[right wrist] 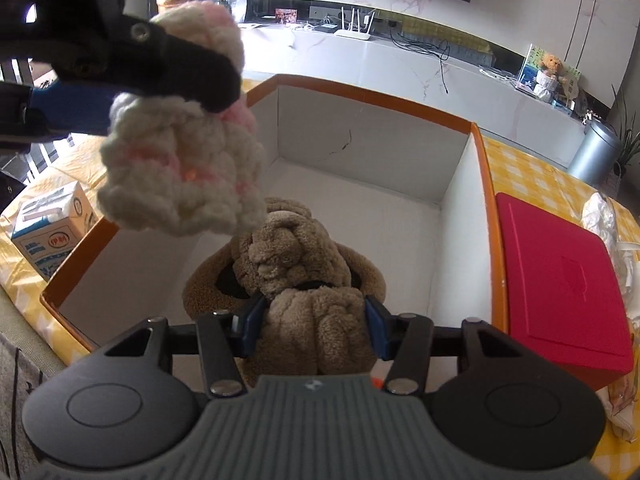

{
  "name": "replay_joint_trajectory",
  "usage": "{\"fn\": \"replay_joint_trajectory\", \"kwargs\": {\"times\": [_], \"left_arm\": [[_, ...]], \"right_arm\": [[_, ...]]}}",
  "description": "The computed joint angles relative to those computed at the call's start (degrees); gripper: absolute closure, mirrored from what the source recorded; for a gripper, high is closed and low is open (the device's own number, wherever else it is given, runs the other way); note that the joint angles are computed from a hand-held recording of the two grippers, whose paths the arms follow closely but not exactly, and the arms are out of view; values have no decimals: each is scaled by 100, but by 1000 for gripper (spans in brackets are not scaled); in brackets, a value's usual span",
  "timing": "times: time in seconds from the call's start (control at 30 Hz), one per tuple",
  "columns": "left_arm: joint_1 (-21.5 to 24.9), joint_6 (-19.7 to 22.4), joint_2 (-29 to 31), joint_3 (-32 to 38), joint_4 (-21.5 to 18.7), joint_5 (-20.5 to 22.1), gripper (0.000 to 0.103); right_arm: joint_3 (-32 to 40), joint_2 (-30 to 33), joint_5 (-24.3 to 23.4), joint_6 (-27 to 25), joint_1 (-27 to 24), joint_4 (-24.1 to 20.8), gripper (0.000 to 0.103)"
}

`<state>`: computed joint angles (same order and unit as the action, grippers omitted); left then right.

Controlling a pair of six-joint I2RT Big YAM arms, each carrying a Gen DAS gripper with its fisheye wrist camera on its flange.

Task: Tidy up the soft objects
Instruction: 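Lift and carry the pink hat and brown bear over the white box with both grippers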

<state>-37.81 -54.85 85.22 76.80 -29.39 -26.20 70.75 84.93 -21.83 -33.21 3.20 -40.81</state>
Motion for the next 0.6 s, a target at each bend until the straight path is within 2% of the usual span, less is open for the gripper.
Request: {"fn": "replay_joint_trajectory", "kwargs": {"times": [0.17, 0.2, 0.27, 0.37, 0.43, 0.6], "left_arm": [[-3, -12, 17, 27, -70, 7, 71], [-4, -15, 23, 44, -97, 0, 71], [3, -4, 47, 75, -153, -3, 71], [1, 39, 102, 142, -274, -9, 72], [-13, 35, 137, 185, -348, -76, 72], [-55, 296, 232, 249, -386, -275, 71]], "right_arm": [[97, 94, 80, 212, 43, -74, 44], [90, 80, 31, 186, 28, -29, 40], [31, -2, -212, 154, -24, 93, 21], [72, -55, -785, 74, -170, 142, 11], [-21, -170, -950, -28, -240, 318, 6], [-336, -456, -1242, -208, -475, 915, 5]]}}
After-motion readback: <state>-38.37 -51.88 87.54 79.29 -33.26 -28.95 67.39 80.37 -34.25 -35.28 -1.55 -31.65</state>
